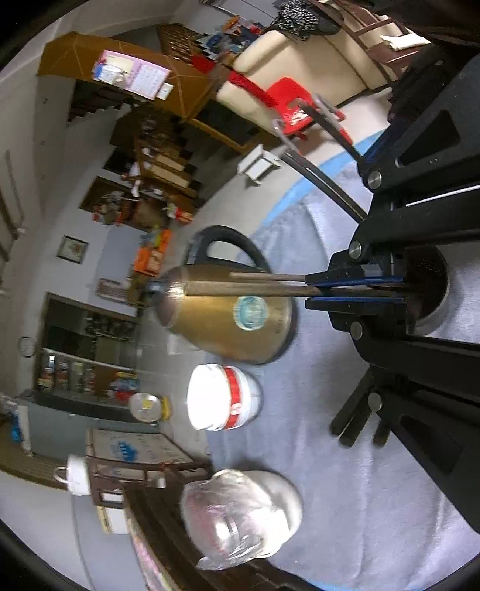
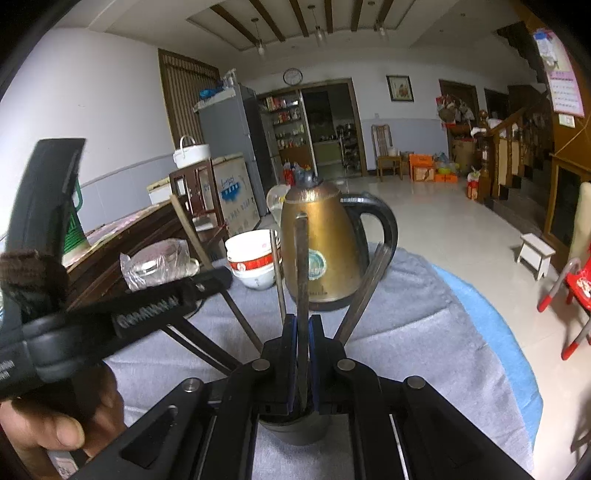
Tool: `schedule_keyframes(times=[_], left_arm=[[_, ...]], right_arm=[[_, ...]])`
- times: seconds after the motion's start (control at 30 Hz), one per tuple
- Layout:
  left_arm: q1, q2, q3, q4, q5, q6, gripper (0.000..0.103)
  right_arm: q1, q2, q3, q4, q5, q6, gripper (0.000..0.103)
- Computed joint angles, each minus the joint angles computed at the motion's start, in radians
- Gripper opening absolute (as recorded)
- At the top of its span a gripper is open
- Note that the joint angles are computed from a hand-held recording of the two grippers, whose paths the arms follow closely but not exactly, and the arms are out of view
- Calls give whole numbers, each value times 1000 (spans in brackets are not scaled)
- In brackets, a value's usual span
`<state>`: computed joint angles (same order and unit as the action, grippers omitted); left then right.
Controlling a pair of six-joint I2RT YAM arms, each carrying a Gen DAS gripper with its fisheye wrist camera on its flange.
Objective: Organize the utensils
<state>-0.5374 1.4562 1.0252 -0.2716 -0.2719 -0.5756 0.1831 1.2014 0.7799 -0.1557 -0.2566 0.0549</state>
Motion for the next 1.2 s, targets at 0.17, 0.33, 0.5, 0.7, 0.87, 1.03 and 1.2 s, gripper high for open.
schedule_keyframes(times=[0.17, 0.33, 0.5, 0.7, 0.87, 1.03, 1.2], left_arm=[[-2, -99, -34, -32, -26, -5, 50], [-47, -303, -80, -109, -144, -6, 69], [-175, -456, -138, -273, -333, -61, 86], [-304, -487, -241, -453, -442, -248, 88], [-392, -486, -269, -549, -444, -419, 88], [-498, -490, -237, -637, -505, -511, 88], [-595, -464, -196, -732, -551, -623, 94]], right_arm=[[-16, -26, 21, -50, 19, 7, 18], [-49, -177, 10, -101, 49, 6, 77], [-79, -352, -11, -258, 29, -25, 77], [-36, -541, -96, -444, 52, -52, 77], [124, -664, -134, -558, 182, -14, 77], [249, -736, -119, -616, 306, 27, 86], [304, -741, -96, -643, 380, 56, 86]])
